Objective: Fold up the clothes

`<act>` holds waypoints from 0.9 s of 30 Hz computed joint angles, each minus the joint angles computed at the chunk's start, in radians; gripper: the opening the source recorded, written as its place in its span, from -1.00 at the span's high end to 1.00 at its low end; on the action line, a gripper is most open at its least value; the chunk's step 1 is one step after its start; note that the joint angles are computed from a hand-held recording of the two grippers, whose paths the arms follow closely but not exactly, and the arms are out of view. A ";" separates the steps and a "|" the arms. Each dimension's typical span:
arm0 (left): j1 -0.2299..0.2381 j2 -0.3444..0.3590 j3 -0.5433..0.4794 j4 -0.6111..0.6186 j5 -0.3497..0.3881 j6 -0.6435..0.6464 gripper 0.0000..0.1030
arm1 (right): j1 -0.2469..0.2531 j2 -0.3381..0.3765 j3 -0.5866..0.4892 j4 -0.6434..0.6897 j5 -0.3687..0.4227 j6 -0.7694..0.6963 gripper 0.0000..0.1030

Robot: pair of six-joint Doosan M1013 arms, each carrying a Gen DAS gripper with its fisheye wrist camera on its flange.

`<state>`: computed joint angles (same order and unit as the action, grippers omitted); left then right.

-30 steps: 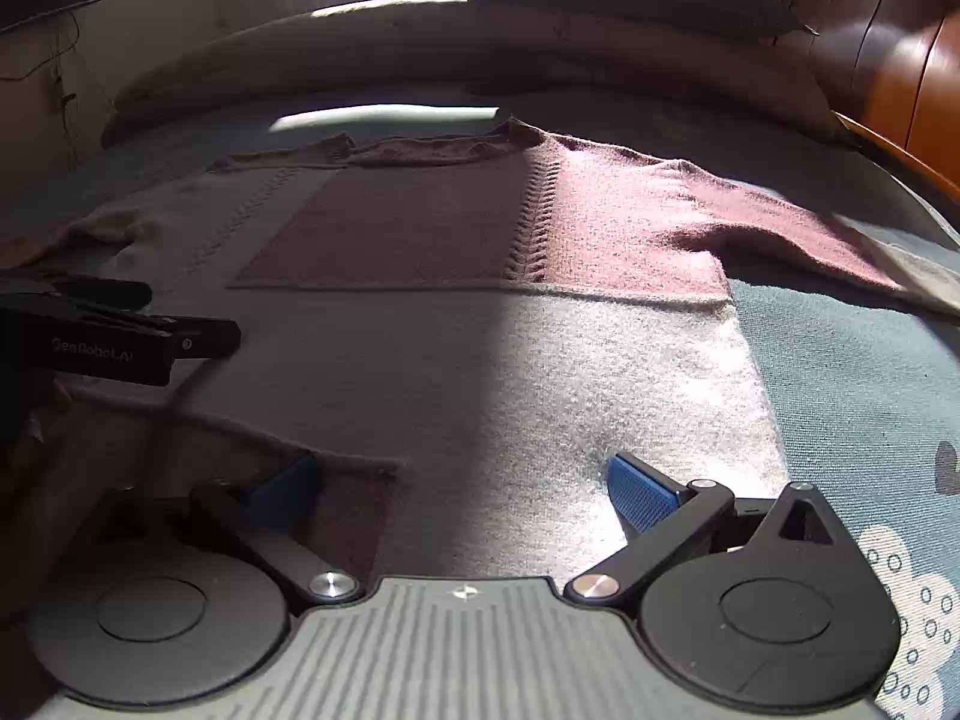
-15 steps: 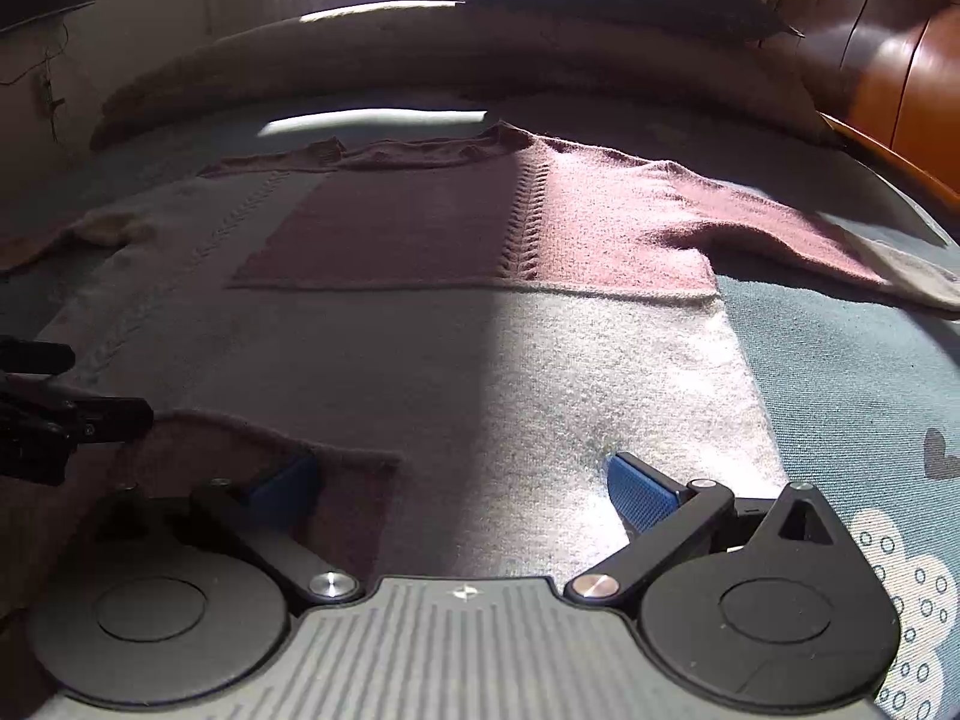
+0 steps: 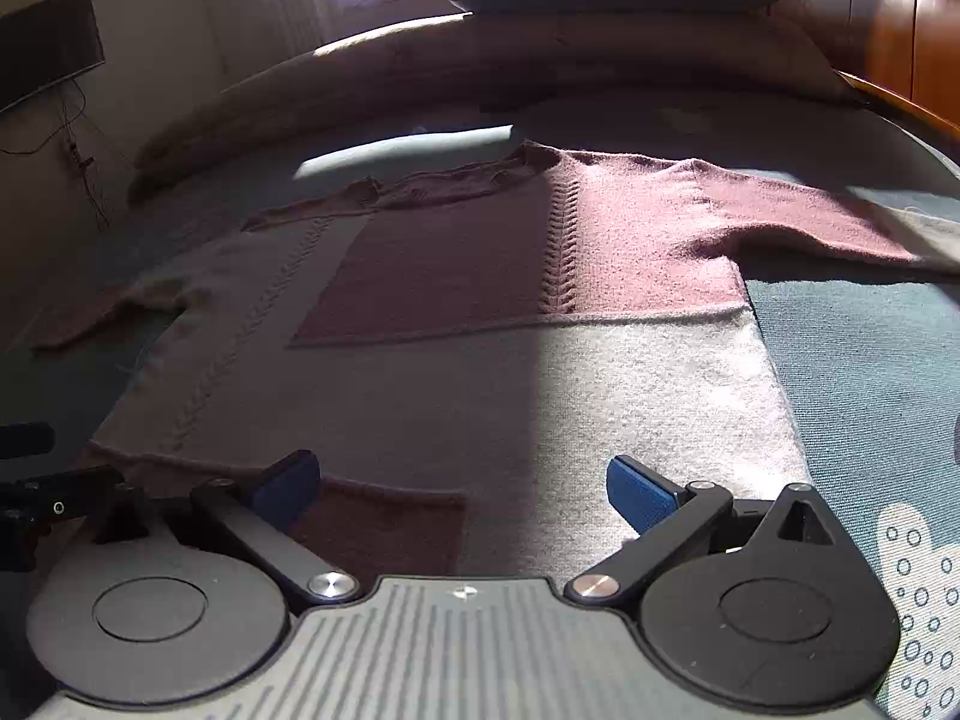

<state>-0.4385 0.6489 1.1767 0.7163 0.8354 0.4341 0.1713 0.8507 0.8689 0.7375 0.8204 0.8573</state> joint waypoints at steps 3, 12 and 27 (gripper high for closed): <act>0.003 0.025 -0.016 -0.041 0.012 0.014 -0.99 | 0.003 0.000 -0.008 -0.028 -0.003 0.034 -1.00; -0.023 -0.029 0.130 0.057 -0.089 -0.095 -0.99 | 0.002 0.059 -0.118 -0.084 0.140 0.207 -1.00; 0.110 -0.056 0.023 0.023 -0.093 -0.083 -0.99 | 0.020 0.068 -0.140 -0.167 0.145 0.270 -1.00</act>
